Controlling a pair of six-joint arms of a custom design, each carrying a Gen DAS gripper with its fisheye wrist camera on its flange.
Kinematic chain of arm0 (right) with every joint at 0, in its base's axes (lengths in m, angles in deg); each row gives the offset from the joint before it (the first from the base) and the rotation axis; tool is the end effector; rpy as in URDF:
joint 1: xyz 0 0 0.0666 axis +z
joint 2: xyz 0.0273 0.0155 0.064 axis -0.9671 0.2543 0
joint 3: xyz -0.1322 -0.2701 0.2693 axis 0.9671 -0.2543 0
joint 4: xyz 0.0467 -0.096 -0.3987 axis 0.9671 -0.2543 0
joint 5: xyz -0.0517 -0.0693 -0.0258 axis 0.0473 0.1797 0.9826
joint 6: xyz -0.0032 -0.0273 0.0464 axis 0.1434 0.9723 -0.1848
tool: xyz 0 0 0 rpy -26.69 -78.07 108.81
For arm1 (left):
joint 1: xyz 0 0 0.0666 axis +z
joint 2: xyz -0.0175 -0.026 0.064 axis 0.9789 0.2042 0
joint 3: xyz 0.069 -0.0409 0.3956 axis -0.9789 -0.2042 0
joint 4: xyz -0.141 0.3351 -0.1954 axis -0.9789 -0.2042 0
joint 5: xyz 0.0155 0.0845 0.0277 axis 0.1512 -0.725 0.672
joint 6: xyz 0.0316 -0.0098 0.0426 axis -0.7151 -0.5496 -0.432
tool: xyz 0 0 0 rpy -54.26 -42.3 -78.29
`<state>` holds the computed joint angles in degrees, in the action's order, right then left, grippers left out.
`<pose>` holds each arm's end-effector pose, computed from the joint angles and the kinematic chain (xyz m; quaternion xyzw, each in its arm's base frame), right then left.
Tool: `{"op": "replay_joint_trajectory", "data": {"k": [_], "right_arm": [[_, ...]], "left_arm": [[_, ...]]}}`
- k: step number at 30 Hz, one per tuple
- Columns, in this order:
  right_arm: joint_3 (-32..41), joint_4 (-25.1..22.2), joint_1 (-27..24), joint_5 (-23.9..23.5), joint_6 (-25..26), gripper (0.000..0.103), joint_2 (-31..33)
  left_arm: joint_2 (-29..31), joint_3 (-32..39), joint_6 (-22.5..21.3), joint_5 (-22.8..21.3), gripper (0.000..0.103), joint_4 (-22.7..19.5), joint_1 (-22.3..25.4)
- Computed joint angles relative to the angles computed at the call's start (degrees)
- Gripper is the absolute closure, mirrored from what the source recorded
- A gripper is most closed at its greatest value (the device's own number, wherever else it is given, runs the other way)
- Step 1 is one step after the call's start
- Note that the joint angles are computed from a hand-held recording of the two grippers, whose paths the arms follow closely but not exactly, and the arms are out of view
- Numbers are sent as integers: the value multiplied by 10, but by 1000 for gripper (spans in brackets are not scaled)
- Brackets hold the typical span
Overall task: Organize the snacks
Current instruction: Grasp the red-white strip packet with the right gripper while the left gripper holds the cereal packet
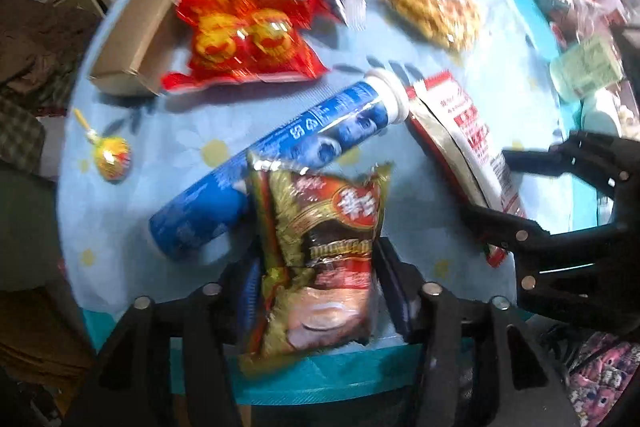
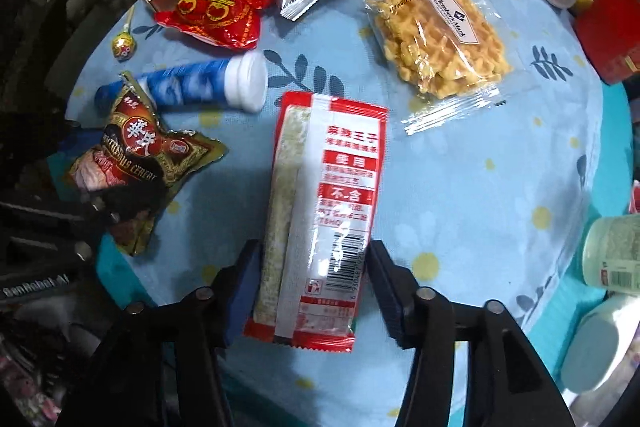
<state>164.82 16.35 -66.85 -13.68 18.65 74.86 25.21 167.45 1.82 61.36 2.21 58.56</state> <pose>0.6067 0.0940 0.2955 -0.1802 0.9803 0.0633 0.0508 0.6139 -0.2244 0.2928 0.1572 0.9839 -0.0712 0.0456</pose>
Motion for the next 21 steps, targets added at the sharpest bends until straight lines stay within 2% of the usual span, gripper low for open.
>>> {"op": "replay_joint_trajectory", "data": {"k": [3,7,9,10,11,12,13,17,21], "right_arm": [[-10,13,7,11,6,44,-3],[-31,52,39,46,4,40,-5],[-47,70,47,46,-6,40,-9],[-57,71,48,43,-11,41,-19],[-60,76,49,42,-15,50,-21],[-64,81,48,40,-15,54,-25],[-69,75,34,35,-1,56,-33],[-68,65,33,21,5,58,-35],[-66,55,25,3,10,59,-50]], "left_arm": [[2,-1,-7,-14,35,8,-7],[3,-4,-8,-40,34,21,-17],[2,-6,-4,-42,34,26,-18],[2,-6,-3,-46,37,28,-20],[-3,-12,-2,-53,51,39,-22],[-9,-22,4,-58,56,51,-25],[-9,-21,8,-50,57,51,-24],[-8,-16,11,-35,63,48,-21],[-23,-16,-3,-27,63,52,-15]]}}
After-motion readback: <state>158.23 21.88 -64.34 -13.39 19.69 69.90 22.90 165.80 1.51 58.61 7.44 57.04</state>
